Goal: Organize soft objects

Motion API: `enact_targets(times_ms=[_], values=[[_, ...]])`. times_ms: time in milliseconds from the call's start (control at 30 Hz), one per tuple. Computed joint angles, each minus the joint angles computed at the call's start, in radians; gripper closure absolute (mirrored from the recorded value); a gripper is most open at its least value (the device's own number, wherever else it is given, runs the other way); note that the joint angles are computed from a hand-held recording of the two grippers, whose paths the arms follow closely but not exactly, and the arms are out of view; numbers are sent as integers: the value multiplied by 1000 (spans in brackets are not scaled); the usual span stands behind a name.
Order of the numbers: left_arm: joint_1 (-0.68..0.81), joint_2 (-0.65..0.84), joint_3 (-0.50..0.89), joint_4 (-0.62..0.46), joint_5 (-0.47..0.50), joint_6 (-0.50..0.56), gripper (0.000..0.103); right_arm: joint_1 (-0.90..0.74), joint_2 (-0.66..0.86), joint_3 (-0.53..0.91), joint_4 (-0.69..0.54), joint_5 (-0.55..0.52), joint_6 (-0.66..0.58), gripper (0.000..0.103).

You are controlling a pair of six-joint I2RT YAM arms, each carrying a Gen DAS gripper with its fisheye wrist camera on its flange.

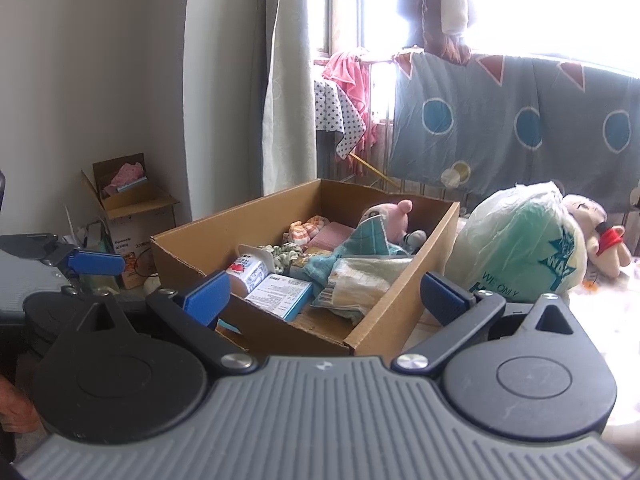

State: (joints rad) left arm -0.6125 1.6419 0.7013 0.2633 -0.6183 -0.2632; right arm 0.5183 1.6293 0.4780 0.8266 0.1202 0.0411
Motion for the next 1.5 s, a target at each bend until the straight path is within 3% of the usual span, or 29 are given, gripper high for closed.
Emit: enact_targets(times_ms=[1500], values=[[-5,-21,-4,-36,-34,-37,0,-50,4,1,-29,-39,18,1]])
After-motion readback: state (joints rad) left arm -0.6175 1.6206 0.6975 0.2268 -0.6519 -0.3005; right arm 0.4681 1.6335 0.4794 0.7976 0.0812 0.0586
